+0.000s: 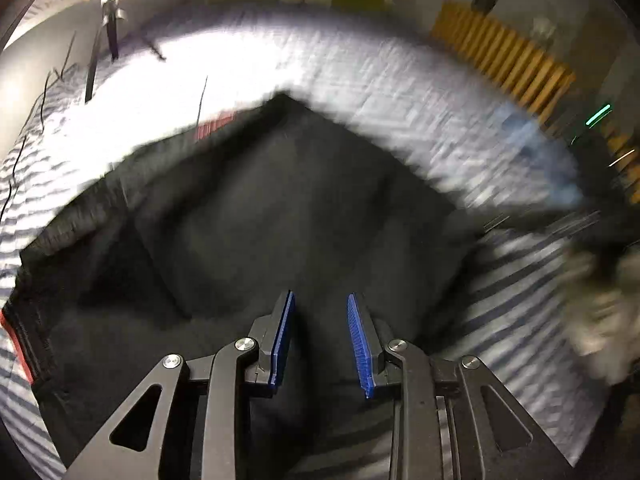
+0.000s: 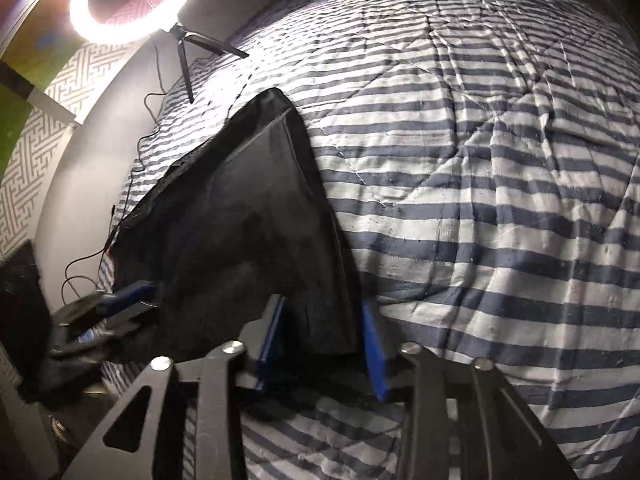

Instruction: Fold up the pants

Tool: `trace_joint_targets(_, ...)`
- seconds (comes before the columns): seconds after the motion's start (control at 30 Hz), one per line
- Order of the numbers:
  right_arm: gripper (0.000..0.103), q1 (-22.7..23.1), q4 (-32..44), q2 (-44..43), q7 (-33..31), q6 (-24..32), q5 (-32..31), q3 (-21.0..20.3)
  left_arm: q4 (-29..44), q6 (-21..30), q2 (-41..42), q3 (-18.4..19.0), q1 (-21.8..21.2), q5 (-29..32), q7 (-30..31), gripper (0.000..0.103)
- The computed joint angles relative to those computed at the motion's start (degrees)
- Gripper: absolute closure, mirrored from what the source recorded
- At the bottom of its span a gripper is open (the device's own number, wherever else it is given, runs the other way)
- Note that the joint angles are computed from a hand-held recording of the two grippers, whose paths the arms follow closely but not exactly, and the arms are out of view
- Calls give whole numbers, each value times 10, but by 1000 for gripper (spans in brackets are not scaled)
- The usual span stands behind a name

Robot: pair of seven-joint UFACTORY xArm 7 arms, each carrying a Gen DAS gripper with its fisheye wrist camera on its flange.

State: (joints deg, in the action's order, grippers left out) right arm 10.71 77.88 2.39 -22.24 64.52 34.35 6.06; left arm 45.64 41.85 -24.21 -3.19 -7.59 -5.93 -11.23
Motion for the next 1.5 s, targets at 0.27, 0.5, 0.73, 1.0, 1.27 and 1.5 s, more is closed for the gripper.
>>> trace_joint_targets(0.27, 56, -8, 11, 25, -37, -1, 22, 3, -18, -28, -38, 25, 2, -34, 12, 72)
trace_joint_targets(0.5, 87, 1, -1, 0, -18, -9, 13, 3, -11, -7, -9, 52, 101, -23, -95, 73)
trace_joint_targets(0.73, 84, 3, 14, 17, -7, -1, 7, 5, -17, -3, -28, 44, 112, 6, -107, 56)
trace_joint_targets(1.0, 93, 12, 21, 3, 20, -20, -23, 11, -52, -1, -124, 51, 32, -31, -9, 60)
trace_joint_targets(1.27, 96, 29, 18, -30, 43, -39, -38, 14, -79, 23, -124, 64, 14, -59, 33, 69)
trace_joint_targets(1.5, 96, 45, 26, -55, 29, -34, -36, 13, -31, -34, -82, 103, 54, -109, 18, 77)
